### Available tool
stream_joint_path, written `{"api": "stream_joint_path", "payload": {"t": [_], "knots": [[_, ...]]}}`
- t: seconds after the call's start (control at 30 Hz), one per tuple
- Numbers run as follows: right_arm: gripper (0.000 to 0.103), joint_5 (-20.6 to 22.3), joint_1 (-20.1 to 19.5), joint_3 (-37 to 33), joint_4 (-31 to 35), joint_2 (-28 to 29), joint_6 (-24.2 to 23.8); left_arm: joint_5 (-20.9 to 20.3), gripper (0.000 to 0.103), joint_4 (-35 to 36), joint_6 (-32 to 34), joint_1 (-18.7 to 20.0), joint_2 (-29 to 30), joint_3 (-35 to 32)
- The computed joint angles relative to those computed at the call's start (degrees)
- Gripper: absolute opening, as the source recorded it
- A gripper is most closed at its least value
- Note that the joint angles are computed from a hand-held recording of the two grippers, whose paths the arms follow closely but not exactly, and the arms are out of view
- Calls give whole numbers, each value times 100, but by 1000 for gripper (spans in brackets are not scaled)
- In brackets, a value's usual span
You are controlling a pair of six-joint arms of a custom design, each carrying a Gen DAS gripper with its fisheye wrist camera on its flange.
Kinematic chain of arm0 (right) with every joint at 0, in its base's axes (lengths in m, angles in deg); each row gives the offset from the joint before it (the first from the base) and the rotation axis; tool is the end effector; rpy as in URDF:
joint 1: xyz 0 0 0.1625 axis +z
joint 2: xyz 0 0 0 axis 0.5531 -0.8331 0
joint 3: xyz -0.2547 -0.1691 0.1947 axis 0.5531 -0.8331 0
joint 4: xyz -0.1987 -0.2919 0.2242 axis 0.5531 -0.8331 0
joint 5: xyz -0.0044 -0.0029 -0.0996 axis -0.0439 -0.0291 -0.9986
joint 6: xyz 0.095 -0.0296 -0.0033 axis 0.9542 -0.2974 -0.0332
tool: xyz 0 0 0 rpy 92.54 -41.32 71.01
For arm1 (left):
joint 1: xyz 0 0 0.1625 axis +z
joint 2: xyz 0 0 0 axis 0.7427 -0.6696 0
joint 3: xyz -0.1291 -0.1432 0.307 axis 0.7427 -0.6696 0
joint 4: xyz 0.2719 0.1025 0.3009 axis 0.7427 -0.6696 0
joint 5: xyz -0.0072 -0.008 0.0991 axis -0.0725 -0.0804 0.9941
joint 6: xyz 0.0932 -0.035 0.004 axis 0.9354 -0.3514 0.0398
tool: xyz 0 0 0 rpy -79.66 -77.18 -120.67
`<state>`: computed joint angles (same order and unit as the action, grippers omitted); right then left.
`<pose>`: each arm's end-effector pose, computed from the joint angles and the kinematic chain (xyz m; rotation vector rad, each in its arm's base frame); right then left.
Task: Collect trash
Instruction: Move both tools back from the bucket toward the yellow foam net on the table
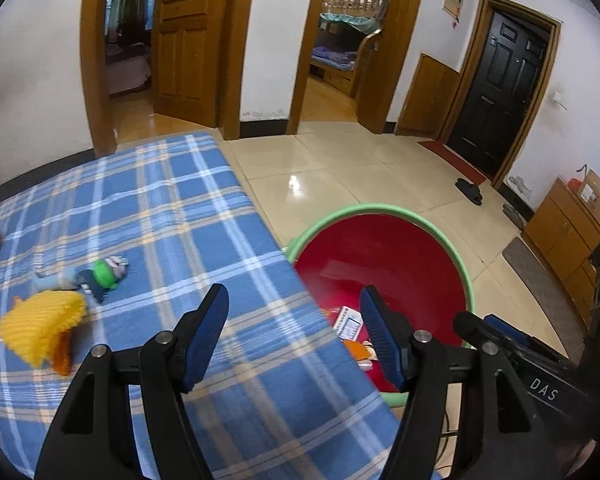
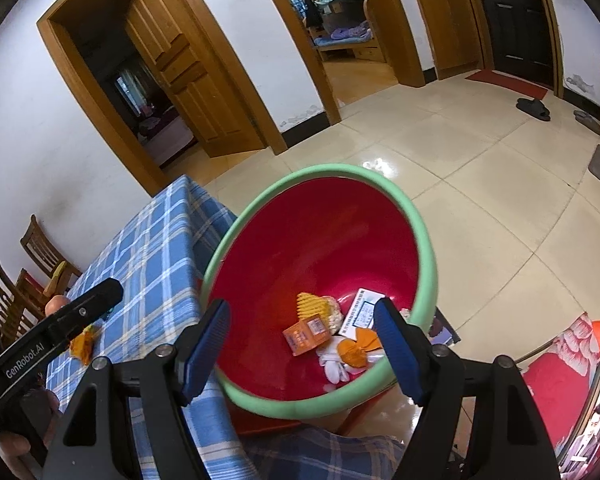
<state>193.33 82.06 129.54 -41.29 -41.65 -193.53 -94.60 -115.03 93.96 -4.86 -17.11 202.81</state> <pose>0.1682 -0.2496 0.0905 -0.6446 -2.0689 1.4073 -0.2101 -0.4190 0.1174 1.3544 2.5618 -0.4507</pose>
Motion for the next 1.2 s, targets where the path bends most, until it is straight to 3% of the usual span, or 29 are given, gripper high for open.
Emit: {"api": "stream_joint_path", "payload": {"t": [0.63,1.2], "knots": [[80,-234,232,-695,177,735,-121,435,68,96,120,711,-624,-177],[80,-406,236,-1315,486,1345,-170,1247,68,-9,210,1351,-358,-597]]}}
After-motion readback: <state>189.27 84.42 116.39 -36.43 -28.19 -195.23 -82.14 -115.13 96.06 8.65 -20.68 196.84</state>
